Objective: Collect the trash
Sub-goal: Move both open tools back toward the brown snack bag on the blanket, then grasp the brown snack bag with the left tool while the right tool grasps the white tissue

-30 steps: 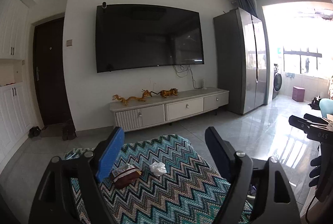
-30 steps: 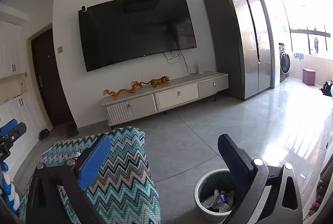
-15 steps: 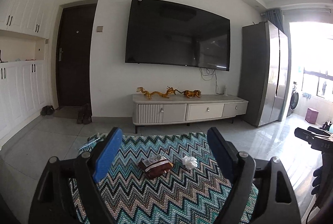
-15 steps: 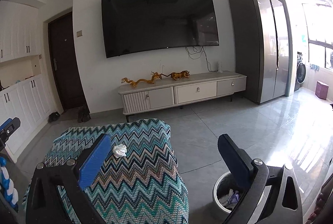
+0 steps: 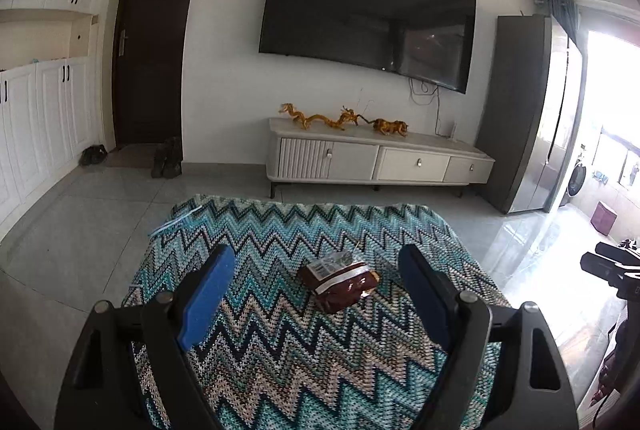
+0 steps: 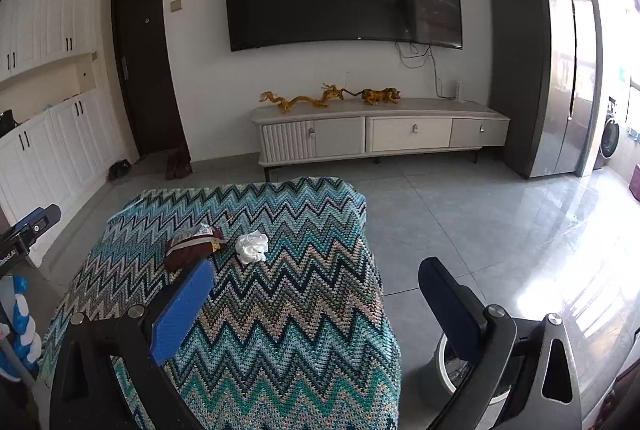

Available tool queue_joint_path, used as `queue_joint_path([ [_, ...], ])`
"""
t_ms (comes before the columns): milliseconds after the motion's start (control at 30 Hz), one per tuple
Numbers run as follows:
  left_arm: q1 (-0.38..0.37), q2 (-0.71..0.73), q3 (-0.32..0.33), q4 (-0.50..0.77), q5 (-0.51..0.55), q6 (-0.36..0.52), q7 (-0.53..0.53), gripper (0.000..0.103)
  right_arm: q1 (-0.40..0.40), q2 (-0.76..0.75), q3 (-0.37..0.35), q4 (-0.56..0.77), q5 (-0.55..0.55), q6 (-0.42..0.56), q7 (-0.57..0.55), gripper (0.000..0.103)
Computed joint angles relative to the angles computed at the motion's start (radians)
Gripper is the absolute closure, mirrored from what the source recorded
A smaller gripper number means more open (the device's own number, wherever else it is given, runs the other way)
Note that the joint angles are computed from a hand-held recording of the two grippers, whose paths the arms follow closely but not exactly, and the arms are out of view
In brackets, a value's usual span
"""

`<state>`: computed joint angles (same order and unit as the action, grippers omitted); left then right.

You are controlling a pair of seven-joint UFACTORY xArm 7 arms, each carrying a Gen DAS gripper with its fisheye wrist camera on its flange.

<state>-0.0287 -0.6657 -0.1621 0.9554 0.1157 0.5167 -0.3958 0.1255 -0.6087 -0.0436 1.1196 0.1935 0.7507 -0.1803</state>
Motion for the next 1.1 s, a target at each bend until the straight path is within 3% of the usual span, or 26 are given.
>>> queue_joint_path([
  [200,-0.081,0.12,0.105,0.004,-0.067,0.001,0.166,0.02,0.063,0.129,-0.007,0.042,0.057,0.018,-0.075,0.0],
  [333,-0.135,0.203,0.134,0.037,-0.122,0.005,0.305,0.02,0.085,0.236,-0.016,0.086,0.137,0.042,-0.125,0.0],
  [733,-0.14,0.522,0.113,0.255,-0.223,0.037,0.484,0.02,0.033,0.532,0.052,0.276,0.268,0.057,-0.193,0.002],
  [1100,-0.132,0.608,0.097,0.291,-0.281,0.049,0.543,0.021,-0.003,0.692,0.116,0.374,0.267,0.044,-0.183,0.012],
])
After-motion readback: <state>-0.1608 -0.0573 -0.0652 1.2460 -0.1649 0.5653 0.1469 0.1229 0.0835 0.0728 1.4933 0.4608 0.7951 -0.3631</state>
